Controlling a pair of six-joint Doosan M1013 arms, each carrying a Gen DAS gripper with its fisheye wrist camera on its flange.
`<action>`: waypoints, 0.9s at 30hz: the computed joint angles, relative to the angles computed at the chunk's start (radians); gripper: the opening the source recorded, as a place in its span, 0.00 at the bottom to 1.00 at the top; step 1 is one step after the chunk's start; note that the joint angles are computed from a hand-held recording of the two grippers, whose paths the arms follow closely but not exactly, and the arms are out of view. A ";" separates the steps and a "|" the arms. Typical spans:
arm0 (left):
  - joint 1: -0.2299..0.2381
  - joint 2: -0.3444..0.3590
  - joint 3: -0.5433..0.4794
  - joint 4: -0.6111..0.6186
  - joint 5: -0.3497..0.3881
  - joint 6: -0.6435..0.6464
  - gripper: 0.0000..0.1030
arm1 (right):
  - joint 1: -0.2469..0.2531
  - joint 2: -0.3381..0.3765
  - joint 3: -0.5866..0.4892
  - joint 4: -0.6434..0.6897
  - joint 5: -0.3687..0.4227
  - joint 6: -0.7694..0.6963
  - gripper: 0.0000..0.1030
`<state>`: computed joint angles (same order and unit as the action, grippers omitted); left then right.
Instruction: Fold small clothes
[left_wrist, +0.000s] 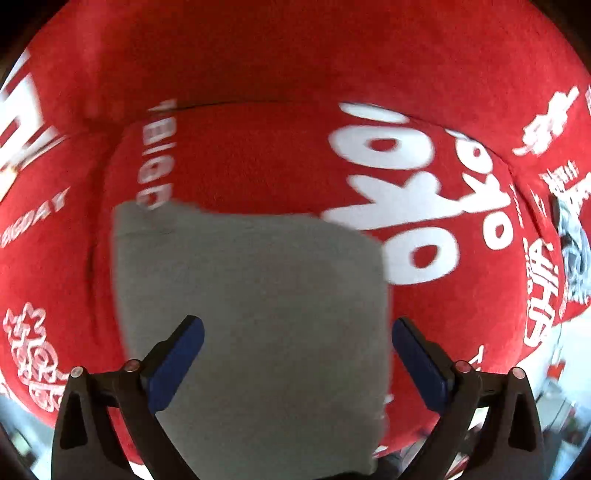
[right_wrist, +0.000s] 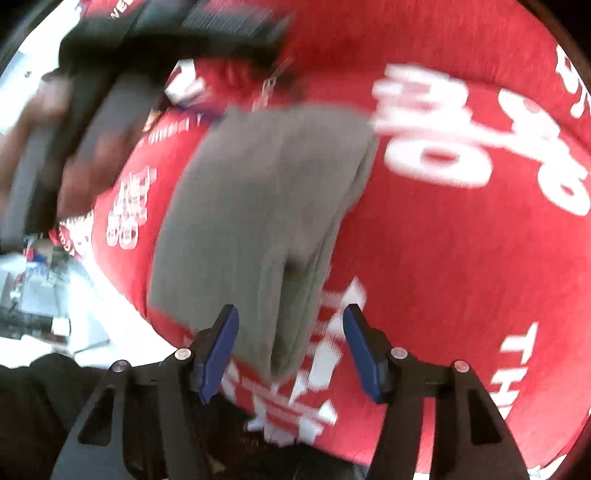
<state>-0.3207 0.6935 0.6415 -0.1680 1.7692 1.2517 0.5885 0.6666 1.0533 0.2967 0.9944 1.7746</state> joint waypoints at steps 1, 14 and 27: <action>0.008 -0.018 0.033 0.012 -0.004 -0.011 0.99 | -0.003 0.012 -0.026 -0.010 -0.004 0.000 0.61; 0.046 -0.122 0.296 0.071 -0.017 -0.081 0.99 | 0.002 0.368 -0.629 -0.114 0.423 -0.093 0.80; -0.003 -0.218 0.397 0.181 -0.053 0.022 0.99 | 0.086 0.244 -0.453 -0.240 0.314 -0.221 0.80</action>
